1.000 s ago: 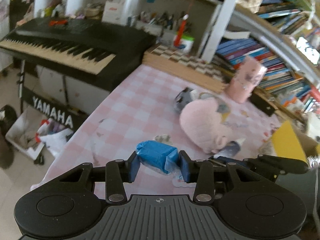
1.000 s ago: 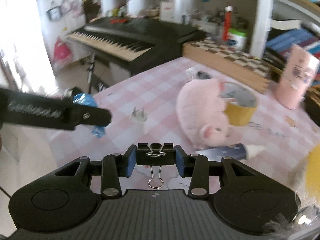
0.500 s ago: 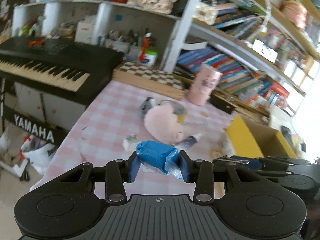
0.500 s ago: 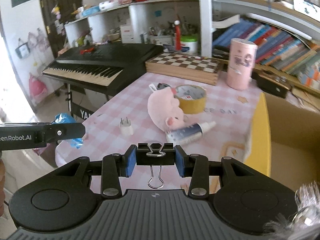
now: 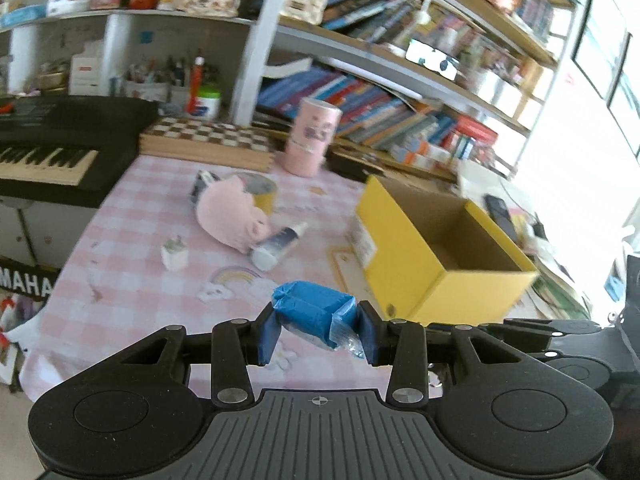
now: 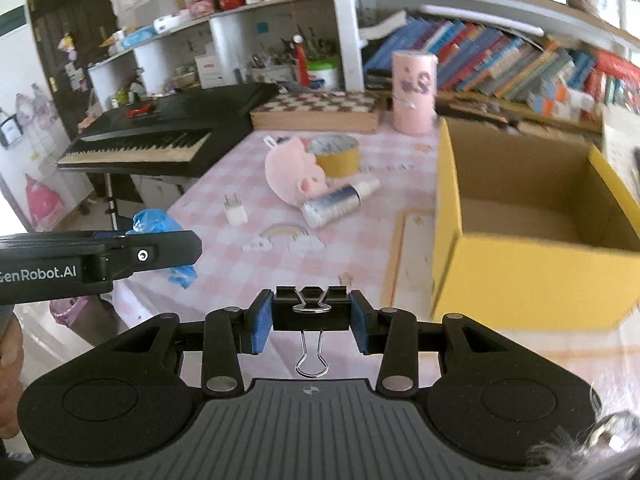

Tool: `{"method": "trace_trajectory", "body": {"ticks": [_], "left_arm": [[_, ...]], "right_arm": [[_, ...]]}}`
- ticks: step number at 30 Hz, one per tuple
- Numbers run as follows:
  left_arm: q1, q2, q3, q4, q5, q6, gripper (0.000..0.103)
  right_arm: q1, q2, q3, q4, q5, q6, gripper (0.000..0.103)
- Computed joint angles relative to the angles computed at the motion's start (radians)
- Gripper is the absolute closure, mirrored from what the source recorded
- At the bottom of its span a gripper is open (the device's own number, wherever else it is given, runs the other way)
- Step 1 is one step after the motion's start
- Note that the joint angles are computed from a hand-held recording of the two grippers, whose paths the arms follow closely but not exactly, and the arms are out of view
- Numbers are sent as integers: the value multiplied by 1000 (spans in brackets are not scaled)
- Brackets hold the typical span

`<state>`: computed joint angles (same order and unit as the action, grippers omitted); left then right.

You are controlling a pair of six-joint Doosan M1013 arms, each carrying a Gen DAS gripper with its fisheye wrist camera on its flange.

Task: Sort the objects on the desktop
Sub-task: 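Carry the binder clip and blue item over the yellow box with both grippers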

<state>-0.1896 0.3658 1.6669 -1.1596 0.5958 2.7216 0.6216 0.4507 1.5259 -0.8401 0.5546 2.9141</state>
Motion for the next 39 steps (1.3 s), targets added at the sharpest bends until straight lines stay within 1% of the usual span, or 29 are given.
{"method": "trace_trajectory", "body": {"ticks": [6,10,17,22,29,39], "left_arm": [[-4,-6,13,72,70,-11,64],[-4,-10,20,102,104,1,64],[-9,0,10,161,177,-2,64],[-12,1,10,169,199,8,64],[-16,12,-1,170,223,-1,64],[-35,21,-12,162,252,32,64]], "right_arm": [[35,-18,42,-7,42,100,66],[52,-25,57,-11,74,169,66],[76,-32,71,7,166,265,66],[81,-38,80,22,195,305,66],[80,-39,77,45,215,282,66],[81,-53,95,38,254,333,66]]}}
